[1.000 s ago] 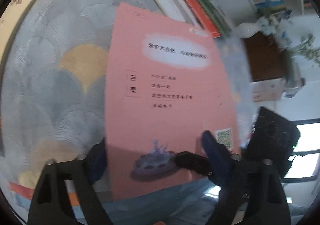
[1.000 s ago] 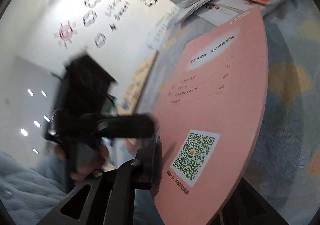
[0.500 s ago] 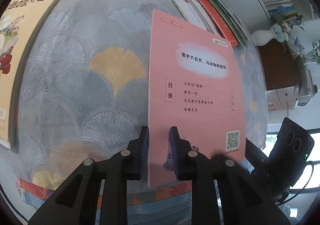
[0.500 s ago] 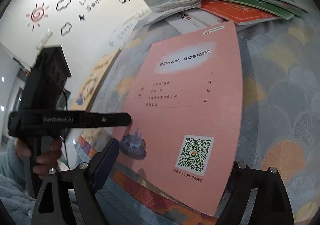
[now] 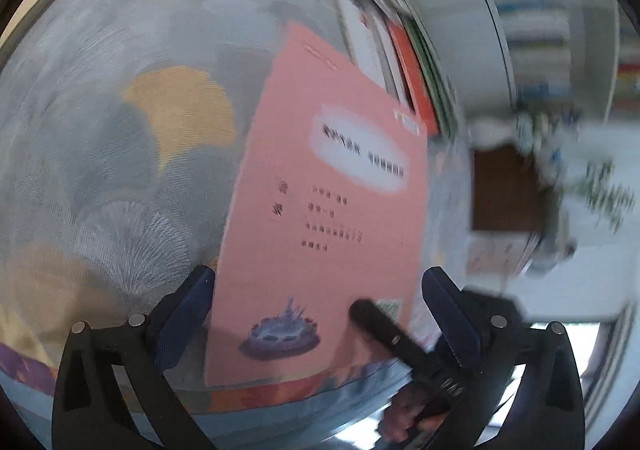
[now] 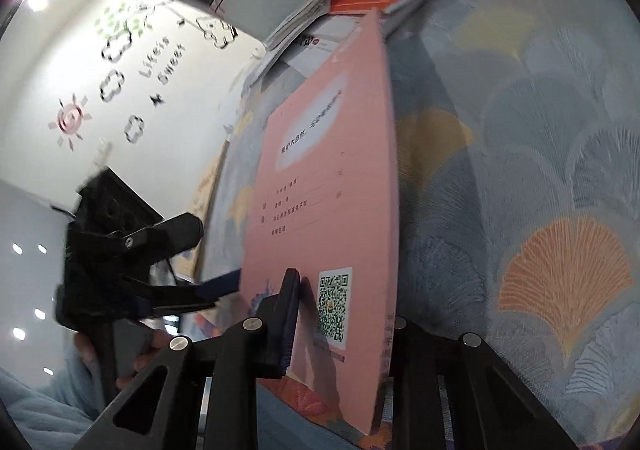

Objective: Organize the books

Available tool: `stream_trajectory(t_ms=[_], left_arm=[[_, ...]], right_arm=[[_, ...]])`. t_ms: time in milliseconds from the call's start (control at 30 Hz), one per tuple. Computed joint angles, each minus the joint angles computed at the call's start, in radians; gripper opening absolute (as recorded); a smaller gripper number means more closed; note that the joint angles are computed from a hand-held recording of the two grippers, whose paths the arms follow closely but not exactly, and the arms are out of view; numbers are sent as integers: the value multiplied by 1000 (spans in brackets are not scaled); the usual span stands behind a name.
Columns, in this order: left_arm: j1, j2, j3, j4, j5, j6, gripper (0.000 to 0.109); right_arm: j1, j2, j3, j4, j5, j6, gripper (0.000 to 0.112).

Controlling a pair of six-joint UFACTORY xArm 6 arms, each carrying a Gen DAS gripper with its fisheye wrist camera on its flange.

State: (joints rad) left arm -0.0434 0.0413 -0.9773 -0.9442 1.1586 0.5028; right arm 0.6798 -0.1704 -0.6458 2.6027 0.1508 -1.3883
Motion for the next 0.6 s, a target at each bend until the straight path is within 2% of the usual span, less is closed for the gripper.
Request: stream_trajectory(t_ms=[33,133,167,200,267,300,333,367,400,433,467,500,533,600], left_arm=[[12,-3,17,-42,-3,9,102],[31,-21,59,-103,-15,78,102],[22,-26,60,-90,-26,91,102],[15,-30,60,-78,-34,98,102],[15,-26,58,-81,-26,116,102],[39,-4,47,-118,20,128,102],[62,21,42,-172,74,123,101],[66,27,44,-195,86,112,100],[60,17,53,-194,71,114,96],[27,-13,68,-153,23,122,92],[-8,-49,91,-130,-32,131,91],[-68,-105,125,-69,-129,157,91],[-122,-142,151,-18,-211,159,91],[-167,-174,183,28,-291,160,90]], right_arm=[[0,-6,10,-32,11,33,22],[59,-4,-17,-241,-86,197,25],[86,-3,-21,-339,-115,274,31],[93,-4,-20,-394,-114,312,43],[85,-26,-3,-406,-64,292,58],[71,-30,7,-396,-35,277,59],[50,-30,18,-369,2,248,58],[24,-40,43,-355,46,251,49],[-1,-43,70,-369,80,296,24],[-26,-43,90,-386,122,331,15],[-69,-50,125,-374,205,347,9],[-89,-51,136,-392,245,356,7],[-88,-49,131,-421,244,365,7],[-59,-45,109,-502,188,388,6]])
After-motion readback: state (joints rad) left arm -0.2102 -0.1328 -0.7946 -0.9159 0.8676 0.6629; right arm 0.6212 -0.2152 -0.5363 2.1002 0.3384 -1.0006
